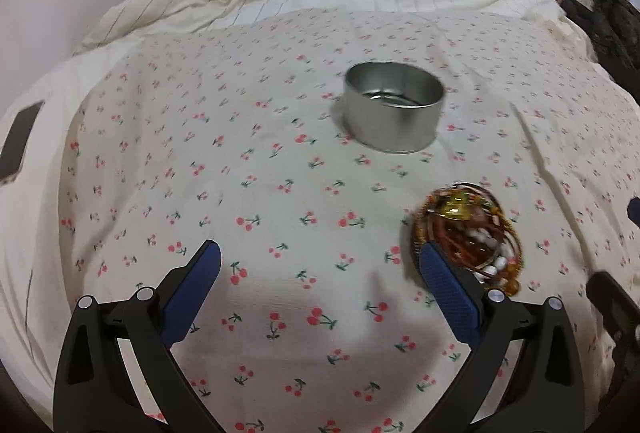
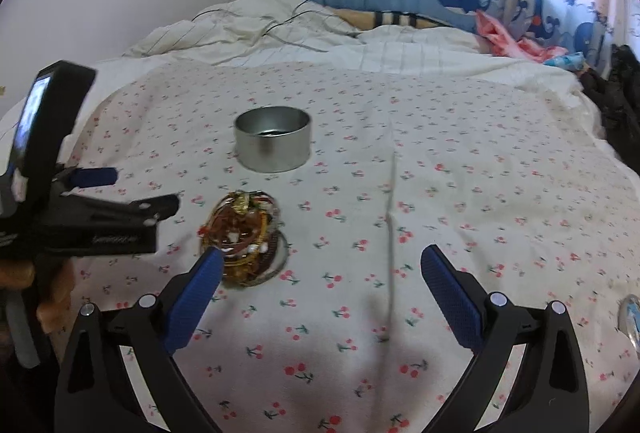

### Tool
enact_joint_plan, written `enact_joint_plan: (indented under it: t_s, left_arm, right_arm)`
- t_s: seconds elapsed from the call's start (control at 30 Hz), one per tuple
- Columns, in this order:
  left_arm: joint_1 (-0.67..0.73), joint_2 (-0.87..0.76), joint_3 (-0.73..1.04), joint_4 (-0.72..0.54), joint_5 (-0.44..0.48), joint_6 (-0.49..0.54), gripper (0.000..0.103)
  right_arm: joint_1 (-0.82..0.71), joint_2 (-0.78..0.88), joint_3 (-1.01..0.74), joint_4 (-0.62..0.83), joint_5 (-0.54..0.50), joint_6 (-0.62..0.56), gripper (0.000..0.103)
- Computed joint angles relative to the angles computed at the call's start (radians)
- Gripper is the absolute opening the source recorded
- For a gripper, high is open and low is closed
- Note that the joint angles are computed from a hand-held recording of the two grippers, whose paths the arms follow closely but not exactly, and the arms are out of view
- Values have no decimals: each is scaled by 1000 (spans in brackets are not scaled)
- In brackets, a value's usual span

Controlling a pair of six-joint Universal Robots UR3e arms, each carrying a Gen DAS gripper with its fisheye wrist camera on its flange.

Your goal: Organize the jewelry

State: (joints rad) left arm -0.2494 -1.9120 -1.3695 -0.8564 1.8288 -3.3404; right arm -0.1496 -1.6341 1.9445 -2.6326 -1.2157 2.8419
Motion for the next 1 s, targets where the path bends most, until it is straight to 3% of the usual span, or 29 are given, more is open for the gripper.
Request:
enact_joint_plan:
  t_s: [0.03,0.2,0.47,0.53,0.6,0.93,1.0]
  left_arm:
    - [11,3,-8,-7,-13,-8,96]
    - [33,28,-49,-1,-19,-36,96]
    - [38,46,-64,9,-54,-32,96]
    - [35,48,-65,13,-53,-26,96]
    - [34,51,-68,15,-52,-26,96]
    - [29,51,-66,13,-54,-17,96]
    - [28,49,-65,13,-53,-15,96]
  right_arm:
    - [5,20,-28,24,14,-17,91]
    - [9,117,-143,161,82,-40,57]
    - [31,222,-258,235,114,-53,54]
    - [38,259,-295,263,119,-53,47]
    - [33,280,-311,293,141,-55,32]
    - [30,273,-282,254,134,-37,30]
    - [27,252,-255,226,124,-25,37]
